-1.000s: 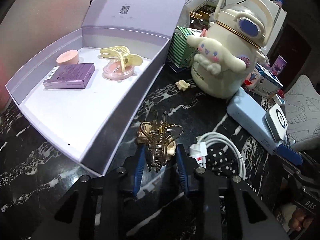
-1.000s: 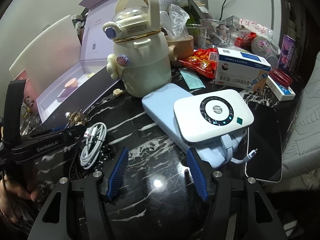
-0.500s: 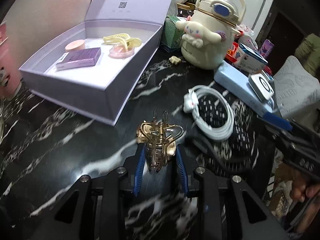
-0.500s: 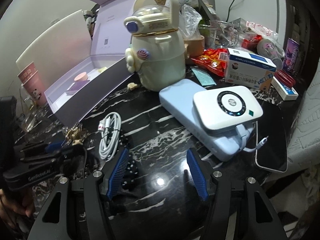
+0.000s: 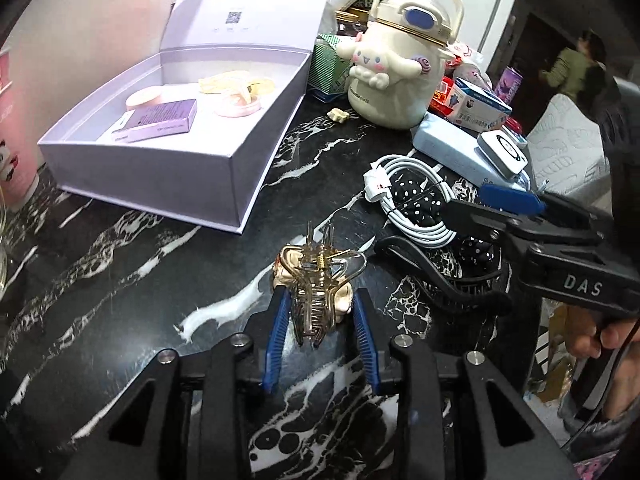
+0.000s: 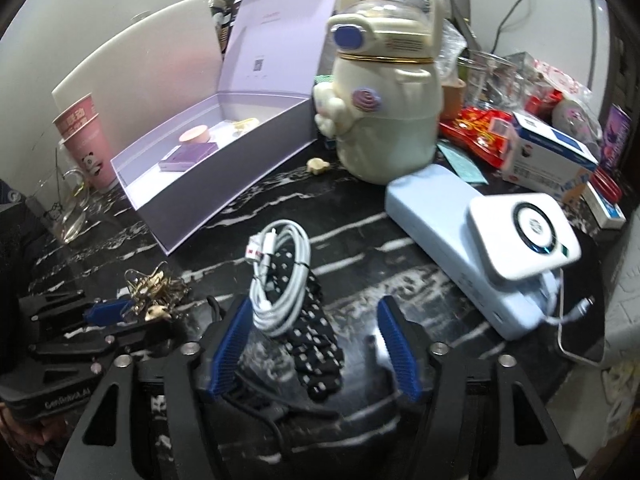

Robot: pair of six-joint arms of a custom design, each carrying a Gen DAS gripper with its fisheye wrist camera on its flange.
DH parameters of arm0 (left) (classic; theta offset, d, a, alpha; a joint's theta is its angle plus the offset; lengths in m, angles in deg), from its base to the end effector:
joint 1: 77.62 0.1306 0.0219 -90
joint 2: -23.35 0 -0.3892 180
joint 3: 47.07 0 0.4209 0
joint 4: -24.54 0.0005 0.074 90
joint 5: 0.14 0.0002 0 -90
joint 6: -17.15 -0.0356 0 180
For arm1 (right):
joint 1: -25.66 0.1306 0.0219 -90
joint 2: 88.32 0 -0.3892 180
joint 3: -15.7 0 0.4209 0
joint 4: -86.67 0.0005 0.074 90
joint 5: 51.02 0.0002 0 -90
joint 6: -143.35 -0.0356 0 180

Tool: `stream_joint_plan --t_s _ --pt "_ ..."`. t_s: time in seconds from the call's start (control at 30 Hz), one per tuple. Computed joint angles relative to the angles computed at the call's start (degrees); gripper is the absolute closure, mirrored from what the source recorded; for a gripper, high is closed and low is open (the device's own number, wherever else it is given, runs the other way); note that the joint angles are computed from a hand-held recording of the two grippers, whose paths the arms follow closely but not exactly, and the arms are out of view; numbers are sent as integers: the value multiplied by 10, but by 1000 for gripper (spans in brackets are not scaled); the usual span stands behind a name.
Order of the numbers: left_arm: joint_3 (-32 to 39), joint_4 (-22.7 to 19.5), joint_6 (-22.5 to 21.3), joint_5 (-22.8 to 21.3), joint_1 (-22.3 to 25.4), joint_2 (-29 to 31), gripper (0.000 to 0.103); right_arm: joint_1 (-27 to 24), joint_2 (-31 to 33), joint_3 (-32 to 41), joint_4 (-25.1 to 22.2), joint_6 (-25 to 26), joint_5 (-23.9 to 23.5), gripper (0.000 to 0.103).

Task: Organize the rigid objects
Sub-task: 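Grasp the gold metal claw clip with left tool while right tool grasps the black polka-dot scrunchie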

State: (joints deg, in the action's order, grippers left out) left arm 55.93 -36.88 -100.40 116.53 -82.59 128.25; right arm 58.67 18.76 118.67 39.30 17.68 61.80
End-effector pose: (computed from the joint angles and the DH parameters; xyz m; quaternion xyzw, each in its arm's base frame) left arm 0.5863 -0.0675 0.3981 0.3162 0.8940 -0.1761 0.2641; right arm 0.5297 0.3271 0.3888 0.0867 0.9236 0.0282 0.3723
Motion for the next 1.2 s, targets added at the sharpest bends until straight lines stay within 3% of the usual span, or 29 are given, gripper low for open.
stream_joint_plan --t_s 0.1,0.17,0.2,0.53,0.6,0.67,0.73,0.77,1.2 --pt "3 1 -4 -3 0 2 48 -1 11 15 -3 18 0 34" --pt "3 3 0 -15 -2 4 18 -1 17 24 -7 29 2 34" --pt "2 8 2 -17 -2 4 15 -2 19 27 -7 34 2 34" --pt "16 26 8 -9 0 20 15 -8 45 56 -22 55 -4 34" --pt "15 35 19 -13 0 19 25 -8 47 60 -25 56 -1 34" --pt "12 43 18 -18 -2 17 46 -7 47 60 -28 49 8 34" --pt "10 51 16 -28 -4 16 59 -6 40 53 -29 38 14 34" --pt "9 53 15 -30 -4 15 62 -6 35 47 -29 33 16 34" --pt "16 50 7 -23 5 20 62 2 -16 -22 -43 -32 13 37"
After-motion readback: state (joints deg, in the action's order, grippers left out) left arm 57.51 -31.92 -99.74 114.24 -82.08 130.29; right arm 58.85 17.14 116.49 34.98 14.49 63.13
